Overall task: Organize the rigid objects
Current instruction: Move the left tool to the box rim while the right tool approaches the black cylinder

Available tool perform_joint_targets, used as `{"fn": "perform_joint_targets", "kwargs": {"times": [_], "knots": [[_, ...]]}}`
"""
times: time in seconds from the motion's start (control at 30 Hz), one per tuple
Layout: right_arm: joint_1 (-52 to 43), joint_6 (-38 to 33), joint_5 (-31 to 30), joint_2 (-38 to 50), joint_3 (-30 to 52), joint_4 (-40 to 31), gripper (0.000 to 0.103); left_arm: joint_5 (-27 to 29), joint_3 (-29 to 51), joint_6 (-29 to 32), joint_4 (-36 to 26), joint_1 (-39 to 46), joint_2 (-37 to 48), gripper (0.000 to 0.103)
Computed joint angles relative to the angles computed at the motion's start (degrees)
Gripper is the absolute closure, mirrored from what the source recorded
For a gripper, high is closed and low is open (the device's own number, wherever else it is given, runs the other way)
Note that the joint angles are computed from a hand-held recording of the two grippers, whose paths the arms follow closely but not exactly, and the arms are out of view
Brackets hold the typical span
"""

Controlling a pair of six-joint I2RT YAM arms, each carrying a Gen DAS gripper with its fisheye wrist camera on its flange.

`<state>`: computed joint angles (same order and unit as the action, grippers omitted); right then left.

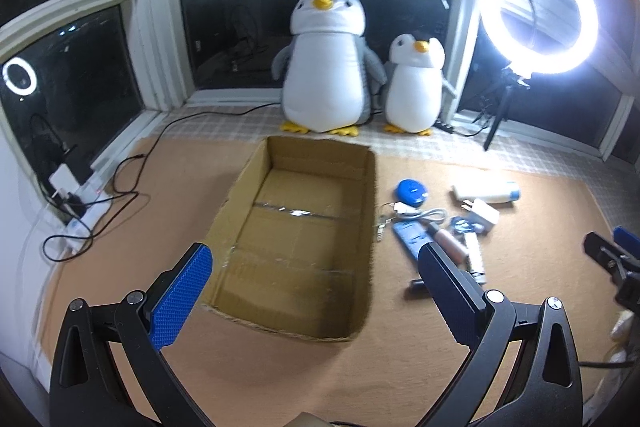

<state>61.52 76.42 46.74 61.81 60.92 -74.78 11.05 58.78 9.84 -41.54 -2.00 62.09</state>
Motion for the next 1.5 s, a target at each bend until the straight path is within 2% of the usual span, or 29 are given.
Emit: {"fn": "perform_joint_targets", "kwargs": {"times": [0.27,0.5,0.63,0.93,1.13,1.3,1.5], "knots": [[-0.86,-0.69,-0.09,-0.59,-1.78,1.36,0.0,1.16,-1.0,3.88,2.79,7.42,5.34,0.001],[-1.31,-0.28,1.52,-1.78,-4.21,2.02,0.0,-0.17,0.26,5.36,6.26,11.47,12.82,0.01],[-3.07,-2.85,0.03,-3.96,-6.69,4.67,0.0,-1.05,1.53,5.67,8.3,12.43,17.0,0.016],[-9.35,-9.84,-7.39,-5.76,-11.18,10.77,0.0,-2.55,3.18,6.04,10.38,12.03,24.36,0.037],[-11.59,-13.95,-9.88,-4.16,-12.56,15.15,0.001,-3.16,3.54,6.32,11.12,11.59,27.31,0.053],[-12.66,-20.19,-13.29,-1.51,-12.8,21.81,0.015,-2.92,3.52,7.0,11.7,11.65,28.88,0.067],[-14.36,-30.93,-19.9,3.15,-12.78,32.52,0.024,-2.03,3.33,7.68,11.51,11.82,29.71,0.081]]}}
